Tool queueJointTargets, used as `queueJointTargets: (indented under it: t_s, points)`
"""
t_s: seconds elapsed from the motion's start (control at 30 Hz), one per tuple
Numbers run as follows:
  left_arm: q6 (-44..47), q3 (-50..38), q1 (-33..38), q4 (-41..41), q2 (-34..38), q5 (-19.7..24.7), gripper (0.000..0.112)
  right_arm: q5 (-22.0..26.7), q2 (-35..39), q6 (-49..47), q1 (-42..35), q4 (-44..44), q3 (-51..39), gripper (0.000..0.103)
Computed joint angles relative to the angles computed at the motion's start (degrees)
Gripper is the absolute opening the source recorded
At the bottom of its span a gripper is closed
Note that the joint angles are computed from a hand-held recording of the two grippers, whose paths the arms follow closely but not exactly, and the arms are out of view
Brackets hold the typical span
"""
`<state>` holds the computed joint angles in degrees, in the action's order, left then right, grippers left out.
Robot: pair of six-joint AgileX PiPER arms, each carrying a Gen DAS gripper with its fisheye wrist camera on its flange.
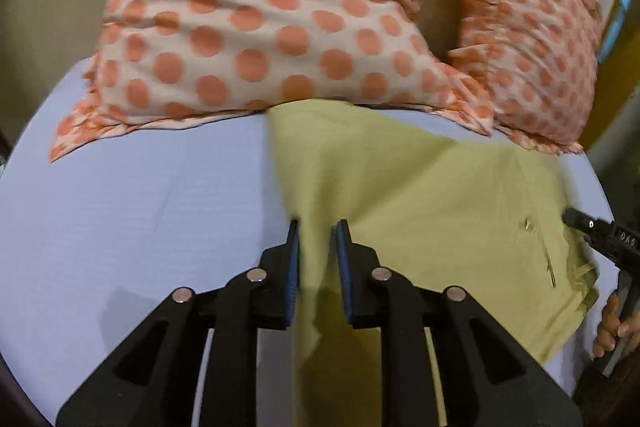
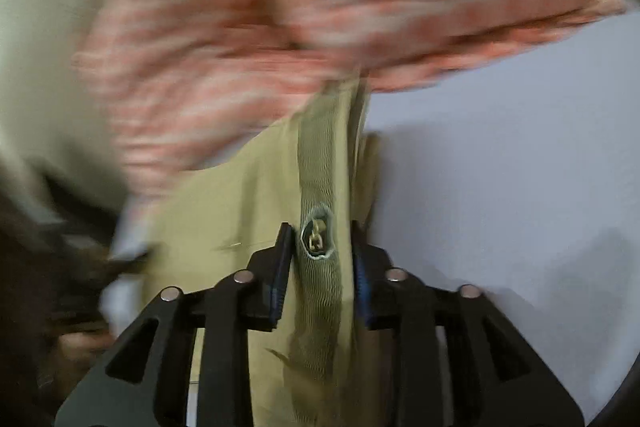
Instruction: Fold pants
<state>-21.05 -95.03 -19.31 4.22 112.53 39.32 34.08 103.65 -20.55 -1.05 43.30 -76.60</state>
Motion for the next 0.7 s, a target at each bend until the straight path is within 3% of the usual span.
queueJointTargets:
  t_s: [0.1, 0.17, 0.23, 0.27, 0.33, 0.43, 0.47, 0.57, 0.7]
  points:
    - [-2.18, 10.99, 0.58, 1.03, -8.15, -7.4, 0.026, -7.5, -6.74, -9.43, -3.19, 8.87, 9.56, 0.041]
    - [5.74, 17.36, 1.34, -8.94, -13.08, -12.49, 0.04, -4.19, -9.49, -20.88, -5.21, 20.01, 12.82, 0.056]
    - [16.58, 20.13, 0.31, -20.39, -15.7, -12.5, 0.05, 1.86, -8.84, -29.27, -4.78, 26.03, 13.17, 0.067]
    - [22.2, 20.37, 0.55, -26.1, -15.49, -11.94, 0.056, 2.74, -8.46, -30.04, -3.75, 26.12, 13.08, 0.075]
    - [26.56, 17.59, -0.56, -30.94, -12.1, -7.48, 0.058, 3.83, -6.31, -26.87, -0.34, 22.25, 10.37, 0.08]
    - [19.77, 12.57, -2.75, -25.62, -6.13, -3.39, 0.064, 2.63, -3.11, -18.88, 2.79, 14.88, 8.02, 0.084]
    - [18.79, 13.62, -3.58, -24.04, -6.68, -5.28, 0.07, 2.54, -2.37, -17.64, 2.85, 14.57, 8.0, 0.084]
    - [10.85, 14.78, -6.03, -14.76, -7.81, -5.02, 0.075, 0.25, -5.96, -14.87, 2.6, 13.03, 11.54, 0.085]
    - [-10.71, 24.26, -12.05, 6.85, -16.29, -5.13, 0.096, -11.11, -16.55, 0.7, 7.11, -3.38, 21.21, 0.098]
